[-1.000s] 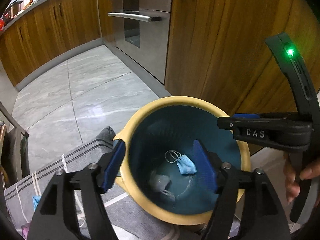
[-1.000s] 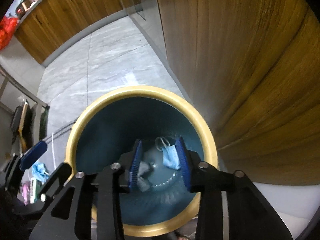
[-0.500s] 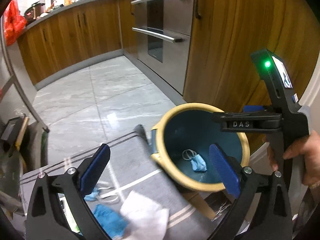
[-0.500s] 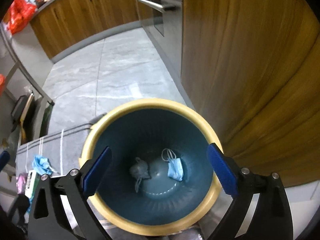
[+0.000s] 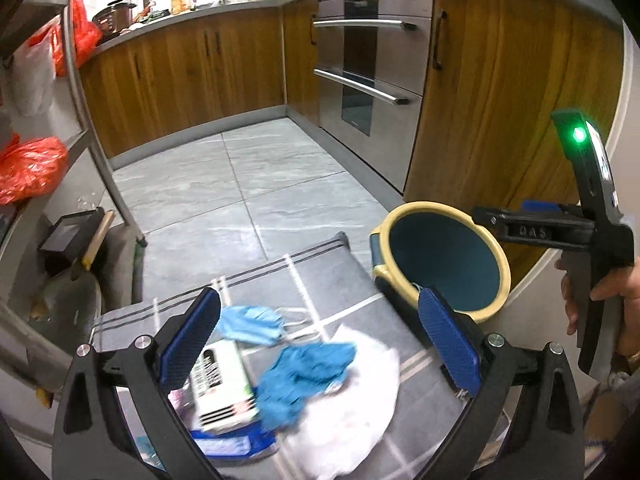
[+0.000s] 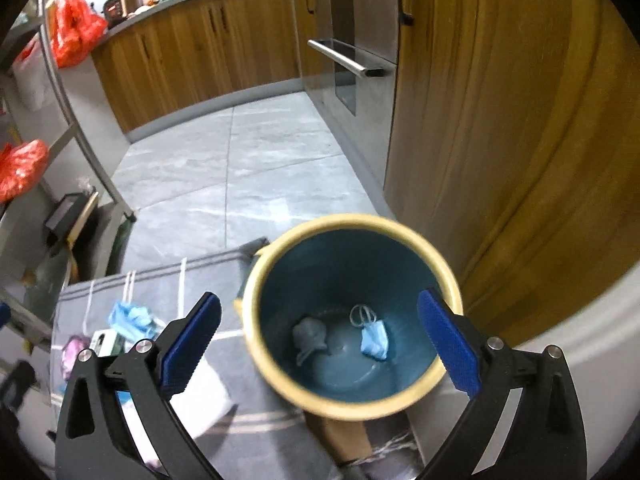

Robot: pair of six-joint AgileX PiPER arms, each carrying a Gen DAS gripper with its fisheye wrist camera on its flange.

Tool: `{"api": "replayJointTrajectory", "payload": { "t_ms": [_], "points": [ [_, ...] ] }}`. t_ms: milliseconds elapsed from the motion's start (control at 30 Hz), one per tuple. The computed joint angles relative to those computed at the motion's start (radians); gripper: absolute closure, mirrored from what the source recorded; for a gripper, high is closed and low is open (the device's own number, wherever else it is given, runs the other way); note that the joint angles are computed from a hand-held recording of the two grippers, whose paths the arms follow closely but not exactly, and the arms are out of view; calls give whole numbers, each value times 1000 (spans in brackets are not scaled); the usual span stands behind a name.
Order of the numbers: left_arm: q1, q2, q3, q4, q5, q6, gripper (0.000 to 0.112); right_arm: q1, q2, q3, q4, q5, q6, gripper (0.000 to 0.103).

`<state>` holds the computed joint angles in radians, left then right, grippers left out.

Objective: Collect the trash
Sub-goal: 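Move both tools back over the trash on the mat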

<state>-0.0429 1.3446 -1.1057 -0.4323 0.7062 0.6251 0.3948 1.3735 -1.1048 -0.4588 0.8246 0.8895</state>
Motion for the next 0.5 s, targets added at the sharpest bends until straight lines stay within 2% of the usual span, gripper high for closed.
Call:
{"api": "replayJointTrajectory", "payload": {
  "t_ms": [100, 167, 233, 300, 400, 500],
  "points": [
    [71, -38, 20, 0, 28, 55, 15, 90, -40, 27, -3, 19, 93, 5],
    [131, -49, 30, -31, 58, 108, 15, 170, -48, 35, -67, 58, 199, 5],
    [187, -62, 53, -64, 63, 154, 15, 265, -40, 32, -138, 118, 304, 5],
    [248, -73, 84, -117, 63, 222, 15, 323, -36, 34, -182, 138, 360, 5],
    [341, -59, 102, -193, 100, 310, 15, 419, -29, 60, -280, 142, 453, 5],
    [413, -25, 95, -234, 125, 320, 15, 450, -2, 50, -275, 133, 439, 5]
  ]
}}
